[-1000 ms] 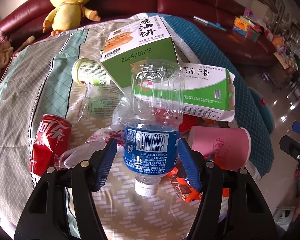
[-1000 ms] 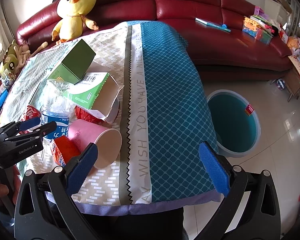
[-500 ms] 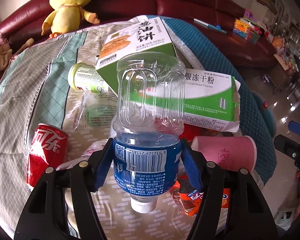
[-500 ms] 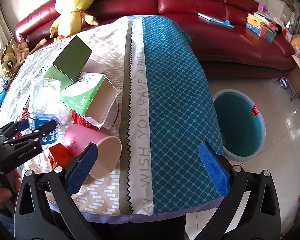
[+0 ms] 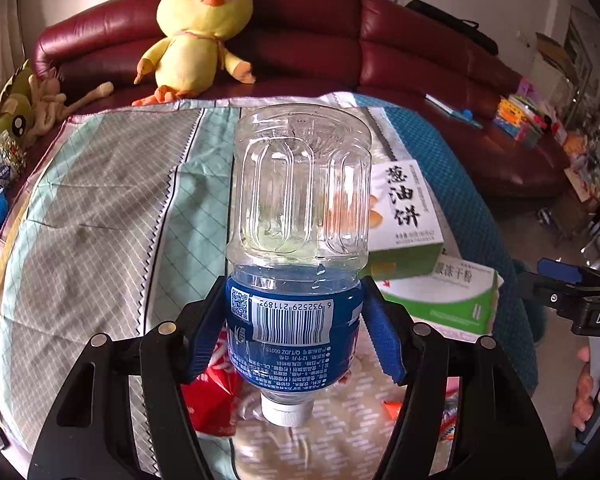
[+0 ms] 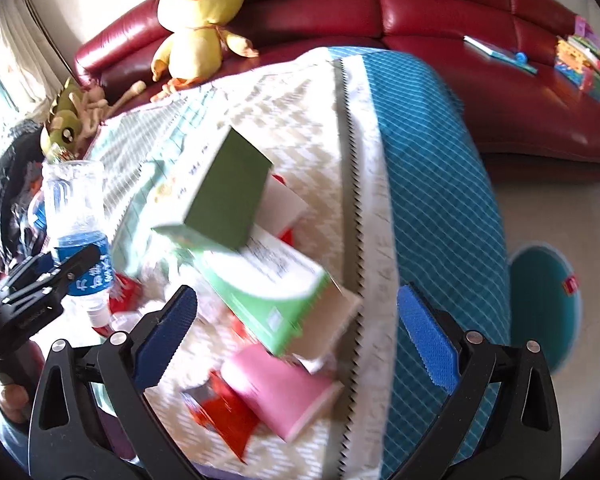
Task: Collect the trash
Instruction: 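Lift the water bottle with the left gripper while the right gripper grasps the green snack box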
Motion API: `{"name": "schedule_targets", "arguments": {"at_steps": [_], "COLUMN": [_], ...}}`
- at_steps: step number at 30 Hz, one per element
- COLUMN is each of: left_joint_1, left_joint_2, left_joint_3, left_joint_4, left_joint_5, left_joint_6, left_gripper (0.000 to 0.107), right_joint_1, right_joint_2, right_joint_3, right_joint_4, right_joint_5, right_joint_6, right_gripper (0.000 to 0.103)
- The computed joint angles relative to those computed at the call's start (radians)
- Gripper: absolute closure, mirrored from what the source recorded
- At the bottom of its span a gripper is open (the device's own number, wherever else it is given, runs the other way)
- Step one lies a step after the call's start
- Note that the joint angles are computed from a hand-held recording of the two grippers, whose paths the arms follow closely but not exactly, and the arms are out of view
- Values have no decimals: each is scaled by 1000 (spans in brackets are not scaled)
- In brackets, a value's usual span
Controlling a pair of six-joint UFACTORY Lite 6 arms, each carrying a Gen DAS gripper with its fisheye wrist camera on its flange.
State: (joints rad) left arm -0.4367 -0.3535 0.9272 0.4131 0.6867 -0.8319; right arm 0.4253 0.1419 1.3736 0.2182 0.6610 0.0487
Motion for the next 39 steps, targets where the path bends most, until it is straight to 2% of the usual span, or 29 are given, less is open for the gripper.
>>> {"name": "schedule_targets", "arguments": {"at_steps": [2,5,10,15,18,20,22,27,33,39], "left_joint_1": [41,69,91,149,183,193,194,202,205,128], "left_joint_2": [62,133,181,211,239,253,260,245,133,49], "left_joint_3": [49,82,49,49,60,66,66,45,-7,-25], "left_joint_4": [-19,-73,-118,-186,-232,-247,-249,-264,-250,-177], "left_joint_5": [-17,-51,-101,-121,-130,-133,-135,-137,-105,-52], "left_joint_6": [62,149,187,275,330,352,358,358,318,199], "left_gripper": [41,41,41,41,41,41,41,41,41,41], "right_joint_1": [0,-6,-19,-25,-21,-15,0,43,77,122], "right_joint_2": [95,253,510,692,757,779,798,766,695,510], "right_joint_3": [126,331,624,806,868,895,932,945,951,778], "right_joint_4": [64,164,280,342,360,368,355,243,173,60], "right_joint_5": [40,117,273,362,377,377,373,330,324,262], "right_joint_6": [-34,-79,-101,-110,-108,-107,-107,-67,-30,-11], "right_gripper": [13,13,13,13,13,13,25,28,33,37]}}
